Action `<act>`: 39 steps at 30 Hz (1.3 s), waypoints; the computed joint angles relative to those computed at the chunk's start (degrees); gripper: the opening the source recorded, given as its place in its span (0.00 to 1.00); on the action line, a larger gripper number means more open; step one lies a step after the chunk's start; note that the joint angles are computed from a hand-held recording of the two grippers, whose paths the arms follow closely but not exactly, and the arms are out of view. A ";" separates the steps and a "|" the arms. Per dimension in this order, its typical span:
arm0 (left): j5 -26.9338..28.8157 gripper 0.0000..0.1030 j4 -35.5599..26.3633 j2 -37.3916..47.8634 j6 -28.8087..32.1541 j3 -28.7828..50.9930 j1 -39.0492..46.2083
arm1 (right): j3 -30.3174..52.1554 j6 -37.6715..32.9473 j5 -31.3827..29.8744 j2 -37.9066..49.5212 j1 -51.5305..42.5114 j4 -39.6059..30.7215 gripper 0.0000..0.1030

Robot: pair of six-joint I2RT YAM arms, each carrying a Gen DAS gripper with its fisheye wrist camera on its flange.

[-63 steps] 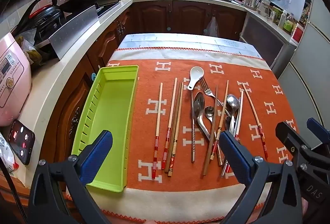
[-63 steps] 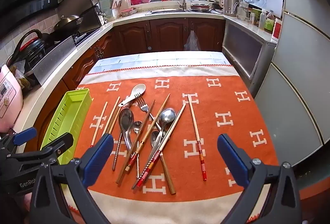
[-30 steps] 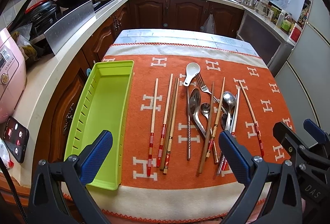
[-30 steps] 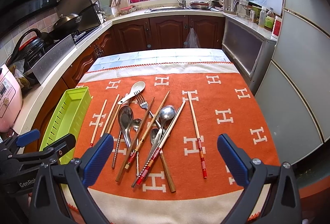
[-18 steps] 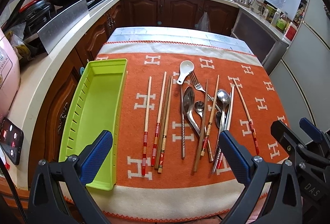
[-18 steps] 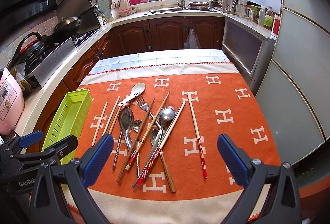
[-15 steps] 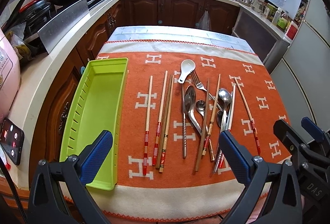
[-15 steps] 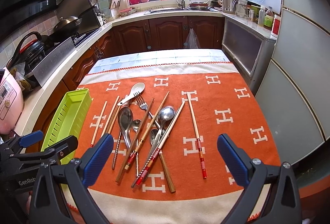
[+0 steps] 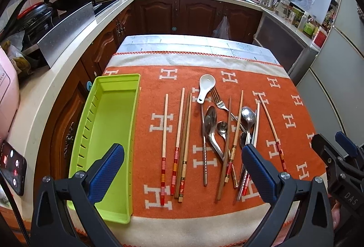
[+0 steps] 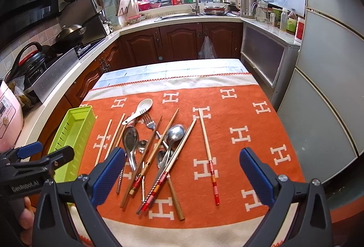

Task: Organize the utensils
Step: 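Close the left gripper on a red-banded chopstick while the right gripper grasps another chopstick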

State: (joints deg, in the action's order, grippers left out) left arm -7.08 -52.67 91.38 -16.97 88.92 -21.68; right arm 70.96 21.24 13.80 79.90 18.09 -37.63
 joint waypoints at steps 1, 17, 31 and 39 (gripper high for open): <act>0.17 0.99 0.13 0.30 0.18 0.22 0.33 | 0.18 -0.26 -0.24 0.18 -0.51 -0.01 0.96; 8.80 0.40 -2.18 13.07 3.85 8.07 5.80 | 3.24 -3.41 -9.74 9.27 -10.32 0.01 0.72; 12.30 0.17 -4.80 24.28 4.72 10.93 7.67 | 4.93 -6.26 -14.64 22.02 -15.16 -0.29 0.40; 12.31 0.15 -5.03 26.62 5.17 10.71 8.43 | 5.20 -7.87 -14.79 24.86 -14.09 0.38 0.39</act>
State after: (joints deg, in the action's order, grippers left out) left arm 5.23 -57.70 118.00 -11.80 99.63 -13.25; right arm 76.15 13.37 -0.99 104.77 4.01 -37.25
